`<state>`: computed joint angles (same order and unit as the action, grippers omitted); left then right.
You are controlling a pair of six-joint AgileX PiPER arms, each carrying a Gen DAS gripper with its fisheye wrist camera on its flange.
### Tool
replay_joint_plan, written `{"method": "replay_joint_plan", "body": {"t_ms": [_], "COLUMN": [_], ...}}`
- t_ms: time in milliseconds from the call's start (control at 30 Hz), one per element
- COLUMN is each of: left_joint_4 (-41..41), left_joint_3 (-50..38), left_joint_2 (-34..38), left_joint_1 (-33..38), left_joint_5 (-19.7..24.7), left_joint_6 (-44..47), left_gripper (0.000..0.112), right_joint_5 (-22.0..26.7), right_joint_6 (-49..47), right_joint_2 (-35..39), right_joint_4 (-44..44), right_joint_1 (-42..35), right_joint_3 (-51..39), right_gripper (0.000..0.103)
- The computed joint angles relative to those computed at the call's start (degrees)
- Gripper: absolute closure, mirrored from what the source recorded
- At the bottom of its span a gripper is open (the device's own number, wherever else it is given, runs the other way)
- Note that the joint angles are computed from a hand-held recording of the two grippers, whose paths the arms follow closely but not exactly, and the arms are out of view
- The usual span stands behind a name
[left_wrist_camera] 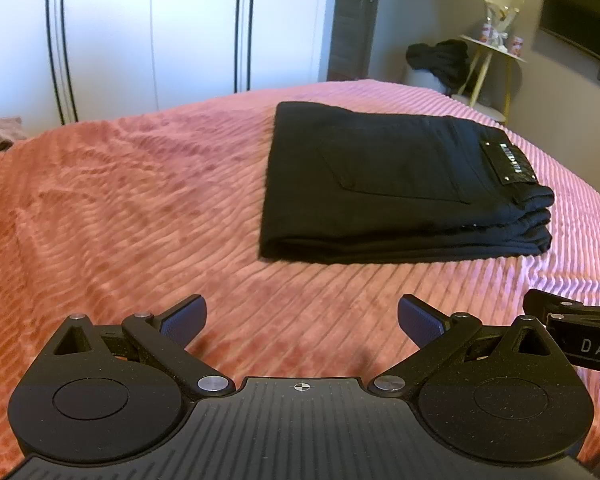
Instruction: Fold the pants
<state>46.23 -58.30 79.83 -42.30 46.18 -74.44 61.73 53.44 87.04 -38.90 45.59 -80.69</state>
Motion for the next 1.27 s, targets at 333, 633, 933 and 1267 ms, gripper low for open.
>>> {"method": "replay_joint_plan", "body": {"t_ms": [333, 633, 933, 1267], "left_joint_4": [-0.39, -0.72, 2.16, 1.72], "left_joint_3": [0.25, 0.46, 1.65, 1.22], "left_joint_2": [-0.31, -0.49, -1.1, -0.7], "left_joint_1": [0.41, 0.59, -0.46, -0.35], "left_joint_5": [-0.62, -1.29, -1.56, -1.14], "left_joint_6": [-0.06, 0.25, -2.47, -1.51], "left_gripper": [0.009, 0.009, 0.009, 0.009], "right_joint_5": [-0.09, -0.11, 0.04, 0.46], "right_joint_6": [0.01, 0.1, 0.27, 0.58], "right_joint_2": [-0.1, -0.12, -0.1, -0.01], "right_joint_4": [0.0, -0.05, -0.19, -0.33], "right_joint_1": [-0.01, 0.0, 0.09, 0.22], "right_joint_3": [0.14, 0.19, 0.19, -0.06], "right_gripper": [0.004, 0.004, 0.004, 0.004]}}
